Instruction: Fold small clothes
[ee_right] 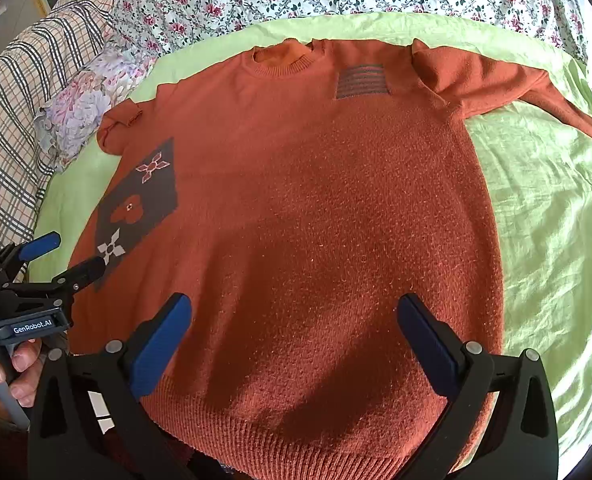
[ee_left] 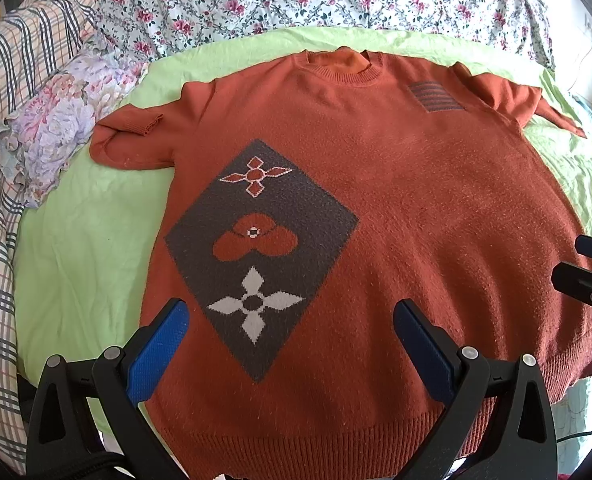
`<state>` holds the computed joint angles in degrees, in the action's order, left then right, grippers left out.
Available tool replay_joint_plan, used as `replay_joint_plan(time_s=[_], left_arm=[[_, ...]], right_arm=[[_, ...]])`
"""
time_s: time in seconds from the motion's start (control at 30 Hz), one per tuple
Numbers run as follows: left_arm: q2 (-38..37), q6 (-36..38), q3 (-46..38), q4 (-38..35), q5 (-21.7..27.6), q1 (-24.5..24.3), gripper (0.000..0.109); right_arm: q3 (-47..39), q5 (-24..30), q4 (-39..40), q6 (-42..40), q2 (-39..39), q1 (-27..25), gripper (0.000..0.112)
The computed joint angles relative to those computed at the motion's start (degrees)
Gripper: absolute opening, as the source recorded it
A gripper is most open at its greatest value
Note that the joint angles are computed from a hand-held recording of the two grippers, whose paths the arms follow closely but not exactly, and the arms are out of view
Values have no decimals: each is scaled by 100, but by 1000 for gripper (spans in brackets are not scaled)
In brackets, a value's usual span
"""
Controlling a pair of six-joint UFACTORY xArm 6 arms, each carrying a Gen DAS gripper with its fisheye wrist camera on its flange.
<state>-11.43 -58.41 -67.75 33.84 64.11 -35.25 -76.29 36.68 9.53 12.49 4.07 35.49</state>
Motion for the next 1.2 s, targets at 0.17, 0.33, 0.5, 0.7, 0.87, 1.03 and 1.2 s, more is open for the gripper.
replay_joint_plan(time_s=[0.17, 0.33, 0.5, 0.7, 0.87, 1.03, 1.2], left_arm=[[3, 21, 11, -16, -45, 25, 102], [90, 92, -19, -124, -147, 120, 102], [221, 182, -79, -122, -212, 228, 102], [494, 342, -306, -264, -267, 351, 102], [808, 533, -624, -403, -275, 432, 102], [1100, 707, -922, -545, -298, 528, 102], [1348, 838, -1191, -601, -315, 639, 102]], right_arm=[[-72, 27, 67, -31, 43, -35, 102], [-132, 29, 144, -71, 106, -81, 102], [-153, 40, 236, -99, 173, -140, 102], [-94, -47, 460, -178, 190, -300, 102], [-58, -115, 670, -218, 201, -513, 102], [-85, -112, 952, -359, 242, -775, 102], [-417, -49, 1426, -660, 465, -1237, 102]])
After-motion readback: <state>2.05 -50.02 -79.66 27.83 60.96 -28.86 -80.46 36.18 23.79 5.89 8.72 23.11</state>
